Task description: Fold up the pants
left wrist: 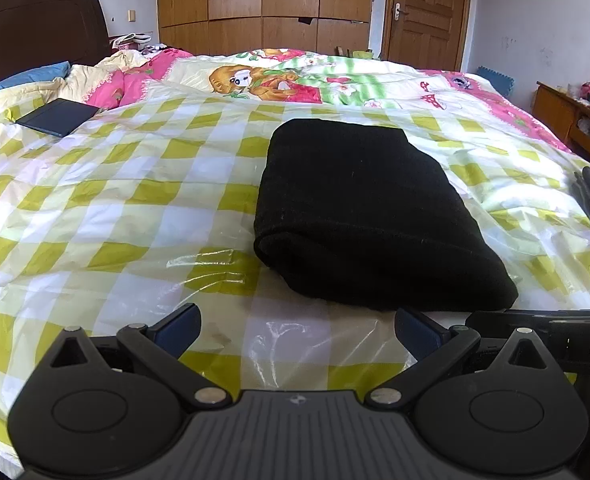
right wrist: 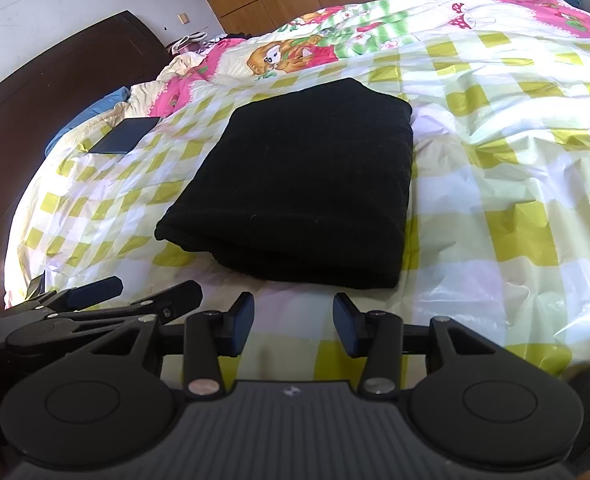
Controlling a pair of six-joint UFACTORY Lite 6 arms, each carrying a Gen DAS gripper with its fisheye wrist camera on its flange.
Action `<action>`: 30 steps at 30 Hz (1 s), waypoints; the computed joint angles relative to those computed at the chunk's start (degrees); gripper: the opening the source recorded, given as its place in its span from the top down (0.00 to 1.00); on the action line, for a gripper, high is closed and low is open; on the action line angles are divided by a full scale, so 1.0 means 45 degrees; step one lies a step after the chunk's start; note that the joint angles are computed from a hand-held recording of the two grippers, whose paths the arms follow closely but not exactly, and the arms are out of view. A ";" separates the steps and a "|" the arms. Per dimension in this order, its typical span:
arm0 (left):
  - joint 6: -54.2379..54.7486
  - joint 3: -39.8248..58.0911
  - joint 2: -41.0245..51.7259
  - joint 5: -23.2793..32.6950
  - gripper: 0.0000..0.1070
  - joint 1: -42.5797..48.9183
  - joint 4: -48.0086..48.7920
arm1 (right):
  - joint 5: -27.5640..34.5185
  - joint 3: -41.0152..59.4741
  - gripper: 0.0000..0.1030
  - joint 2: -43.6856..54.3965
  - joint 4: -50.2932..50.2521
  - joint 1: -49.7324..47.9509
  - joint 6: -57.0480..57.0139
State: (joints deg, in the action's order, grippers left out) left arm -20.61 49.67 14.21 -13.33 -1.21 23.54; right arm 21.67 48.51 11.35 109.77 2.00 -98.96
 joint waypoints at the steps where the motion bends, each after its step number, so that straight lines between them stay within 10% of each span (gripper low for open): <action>1: 0.0013 0.0021 0.0013 0.0049 0.04 -0.0013 -0.0020 | -0.0003 -0.0005 0.55 0.0000 -0.0003 0.0005 0.0010; 30: -0.1694 -0.0041 0.0021 0.0185 0.04 0.0103 0.1850 | -0.0460 0.0096 0.55 0.0199 -0.1026 0.0160 0.1005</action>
State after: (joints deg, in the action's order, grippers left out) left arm -28.23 49.48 14.30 -12.50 -0.75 31.87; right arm 19.60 48.94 12.25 105.16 2.71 -94.43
